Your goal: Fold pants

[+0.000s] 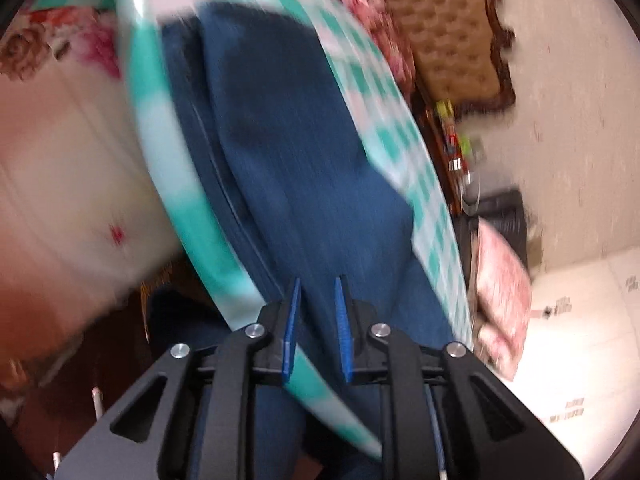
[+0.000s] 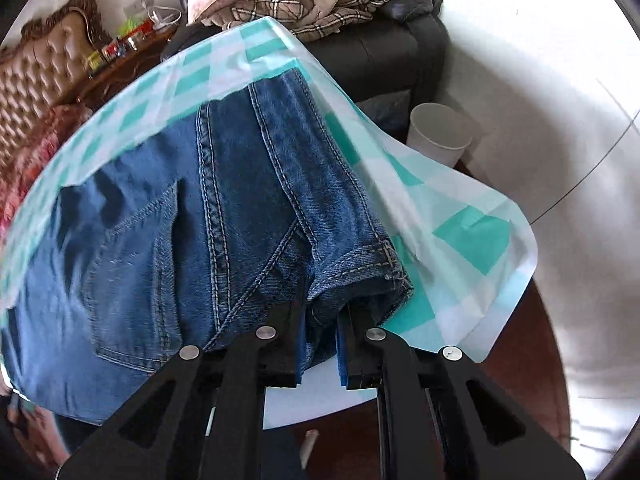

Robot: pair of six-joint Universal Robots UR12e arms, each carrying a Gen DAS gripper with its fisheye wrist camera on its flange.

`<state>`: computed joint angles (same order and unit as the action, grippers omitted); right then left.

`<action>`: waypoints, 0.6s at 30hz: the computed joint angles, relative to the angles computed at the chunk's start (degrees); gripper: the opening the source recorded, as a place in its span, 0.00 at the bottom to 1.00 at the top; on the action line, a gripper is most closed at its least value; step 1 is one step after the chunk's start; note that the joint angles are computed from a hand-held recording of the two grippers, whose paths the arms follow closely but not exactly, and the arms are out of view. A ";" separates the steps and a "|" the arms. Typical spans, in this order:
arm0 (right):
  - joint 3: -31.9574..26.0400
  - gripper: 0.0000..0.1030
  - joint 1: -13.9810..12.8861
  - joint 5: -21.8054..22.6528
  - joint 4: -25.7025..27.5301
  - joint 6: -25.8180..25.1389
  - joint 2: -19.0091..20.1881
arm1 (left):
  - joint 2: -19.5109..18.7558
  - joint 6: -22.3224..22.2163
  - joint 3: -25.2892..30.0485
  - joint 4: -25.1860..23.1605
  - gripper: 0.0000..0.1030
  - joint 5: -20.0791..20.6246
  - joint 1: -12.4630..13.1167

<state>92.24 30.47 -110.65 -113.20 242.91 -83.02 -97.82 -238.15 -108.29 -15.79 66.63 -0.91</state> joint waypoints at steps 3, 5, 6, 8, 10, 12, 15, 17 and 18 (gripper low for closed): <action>-0.66 0.11 0.25 -0.94 1.33 0.14 0.58 | -0.14 -1.33 -0.23 0.56 0.17 1.96 2.15; -0.79 0.11 0.30 -1.10 1.69 0.30 0.65 | -0.68 -1.34 0.13 0.48 0.18 1.53 3.32; -0.84 0.11 0.30 -1.12 1.84 0.40 0.66 | -0.87 -1.26 0.53 -0.45 0.18 1.61 3.60; -1.02 0.11 0.34 -1.18 2.13 0.56 0.78 | -1.12 -1.74 0.70 -0.63 0.18 1.04 4.01; -1.10 0.11 0.43 -1.34 2.37 0.73 0.83 | -1.18 -1.82 0.89 -1.06 0.18 1.24 4.18; -1.34 0.11 0.46 -1.43 2.52 0.81 1.02 | -1.14 -2.89 0.80 -0.94 0.18 1.09 4.38; -1.21 0.11 0.46 -1.22 2.26 0.85 0.93 | -0.30 -2.69 0.35 -0.95 0.23 3.18 4.37; -1.08 0.11 0.44 -1.07 2.10 0.74 0.86 | 0.04 -3.45 -0.22 -0.34 0.26 3.30 4.92; -1.16 0.11 0.40 -1.05 2.22 0.61 0.90 | -0.01 -3.29 -0.11 -0.58 0.26 3.45 5.03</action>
